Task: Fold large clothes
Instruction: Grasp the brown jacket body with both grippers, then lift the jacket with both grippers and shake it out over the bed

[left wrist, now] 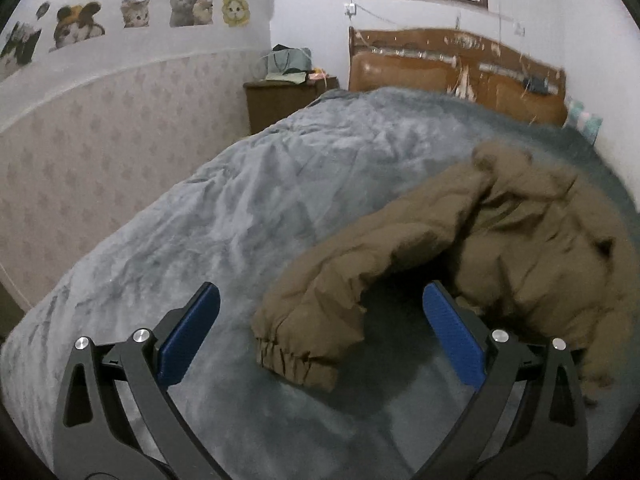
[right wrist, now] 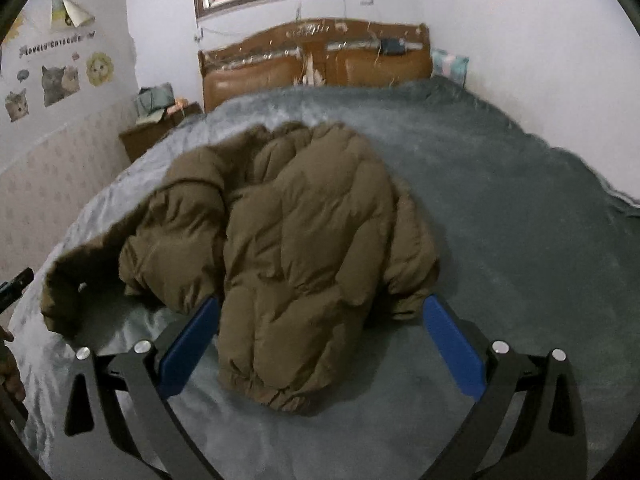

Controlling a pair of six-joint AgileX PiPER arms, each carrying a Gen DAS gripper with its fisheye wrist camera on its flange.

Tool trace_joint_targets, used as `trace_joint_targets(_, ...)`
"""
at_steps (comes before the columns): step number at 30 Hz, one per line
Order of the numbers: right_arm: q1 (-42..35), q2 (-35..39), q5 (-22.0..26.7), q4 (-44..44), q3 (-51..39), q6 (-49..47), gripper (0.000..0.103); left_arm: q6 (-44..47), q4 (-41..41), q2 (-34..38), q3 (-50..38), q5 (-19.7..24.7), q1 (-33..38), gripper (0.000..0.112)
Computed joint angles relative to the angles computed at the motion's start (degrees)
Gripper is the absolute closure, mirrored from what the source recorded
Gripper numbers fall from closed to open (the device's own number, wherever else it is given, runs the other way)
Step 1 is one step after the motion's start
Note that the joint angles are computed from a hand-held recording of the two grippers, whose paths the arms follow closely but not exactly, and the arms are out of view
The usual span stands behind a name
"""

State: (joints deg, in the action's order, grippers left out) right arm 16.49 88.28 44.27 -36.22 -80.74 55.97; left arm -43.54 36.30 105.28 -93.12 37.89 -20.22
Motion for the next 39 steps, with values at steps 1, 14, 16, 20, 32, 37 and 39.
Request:
trace_joint_targets(1,-0.49,1.40,-1.03,0.66,0.04,-0.48,0.002,0.20,0.96,1.86,-0.56,0.23,-0.13,0.012)
trace_joint_targets(14,-4.30,16.96,-6.82,11.26,0.30,-8.10,0.082,17.29,-10.98,17.38,-12.38,3.06,4.78,0.091)
trace_joint_targets(16,-6.93,14.98,-9.24,14.23,2.79,-8.37,0.089,18.46,-13.14,17.76,-13.56,2.42,5.77,0.098)
trace_joint_targets(20,-10.33,9.39,-7.96,0.95,6.67,3.83,0.094,13.92,-12.81,16.69,-16.30,3.07,8.71,0.103)
trace_joint_targets(32,-33.04,4.58,-6.73,-11.74,18.76,15.59,0.033,8.00,-7.86,31.77,-41.97,18.10,13.65,0.057)
trace_joint_targets(37,-31.03,0.11,-4.04,-12.66,19.05,20.02,0.018,-4.58,3.84,24.27,-28.55,18.01,10.96,0.022)
trace_joint_targets(39,-27.74,-3.82,-6.87,-14.77,19.36,20.64,0.015,-10.84,10.97,19.76,-22.95,17.39,9.15,0.017)
